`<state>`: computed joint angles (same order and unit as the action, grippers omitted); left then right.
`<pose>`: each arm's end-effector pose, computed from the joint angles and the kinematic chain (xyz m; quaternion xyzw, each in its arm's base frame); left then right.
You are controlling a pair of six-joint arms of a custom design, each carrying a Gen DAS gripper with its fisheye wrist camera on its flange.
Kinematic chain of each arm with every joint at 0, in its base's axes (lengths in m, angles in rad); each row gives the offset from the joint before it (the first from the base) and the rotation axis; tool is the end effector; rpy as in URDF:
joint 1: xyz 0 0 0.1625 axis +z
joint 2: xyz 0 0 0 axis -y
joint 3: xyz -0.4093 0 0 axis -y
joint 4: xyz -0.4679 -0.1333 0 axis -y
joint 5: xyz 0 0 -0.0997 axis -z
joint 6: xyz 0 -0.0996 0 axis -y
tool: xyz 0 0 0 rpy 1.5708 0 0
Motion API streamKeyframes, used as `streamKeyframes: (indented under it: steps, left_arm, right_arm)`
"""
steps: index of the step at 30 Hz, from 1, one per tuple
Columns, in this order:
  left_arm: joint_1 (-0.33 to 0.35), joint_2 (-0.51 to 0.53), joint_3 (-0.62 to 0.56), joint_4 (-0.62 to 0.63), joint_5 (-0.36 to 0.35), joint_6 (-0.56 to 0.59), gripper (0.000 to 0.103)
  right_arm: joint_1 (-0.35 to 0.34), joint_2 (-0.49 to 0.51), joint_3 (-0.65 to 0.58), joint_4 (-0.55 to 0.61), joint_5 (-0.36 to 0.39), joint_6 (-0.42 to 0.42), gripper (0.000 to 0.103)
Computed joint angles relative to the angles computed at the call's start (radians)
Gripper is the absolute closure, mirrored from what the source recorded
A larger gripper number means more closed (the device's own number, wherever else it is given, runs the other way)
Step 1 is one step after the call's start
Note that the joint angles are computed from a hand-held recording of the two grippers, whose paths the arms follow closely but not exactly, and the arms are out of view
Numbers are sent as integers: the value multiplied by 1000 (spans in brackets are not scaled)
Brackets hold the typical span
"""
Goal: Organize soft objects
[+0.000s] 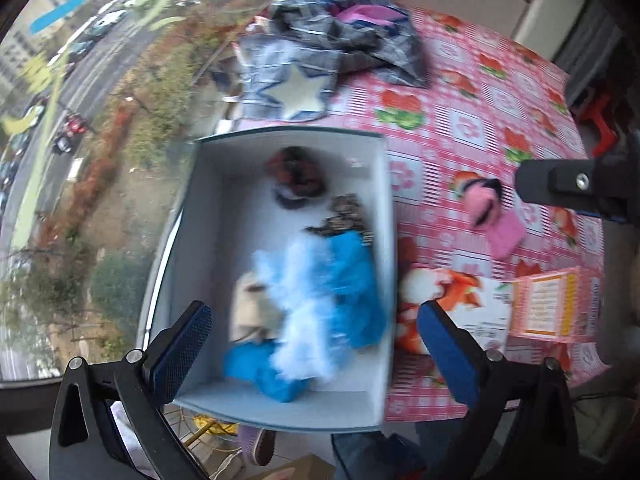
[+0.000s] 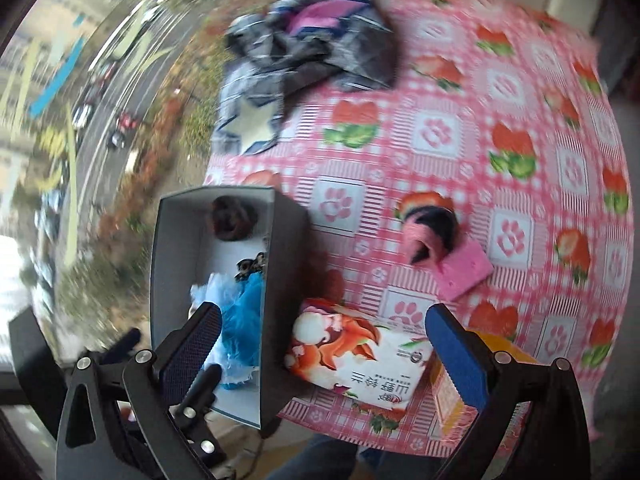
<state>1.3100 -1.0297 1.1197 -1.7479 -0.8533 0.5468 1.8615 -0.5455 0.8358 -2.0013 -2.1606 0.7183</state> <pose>-0.0097 -0.8075 0.4052 0.3535 0.8662 0.0096 0.3530 0.3350 -0.8481 0.1729 -0.2224 -0.9284 0.1988 0.2214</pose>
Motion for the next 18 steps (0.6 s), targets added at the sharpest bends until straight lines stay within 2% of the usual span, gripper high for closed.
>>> streamKeyframes:
  steps: [5,9,12,18]
  left_arm:
    - [40,29,-95,81,-2,-64,0]
    - [60,34,-128,108,-3,-80,0]
    - [68,28,-131,103,-7,-62,0]
    - [76,28,-143,102,-10,-49,0]
  right_arm:
    - [41,123,-176,113,-82,-85,0]
    - [64,228,-333,248,-137,-123,0]
    - [70,285,-425,343,-146,-124,0]
    - [74,348,-529,458,-137,-116,0]
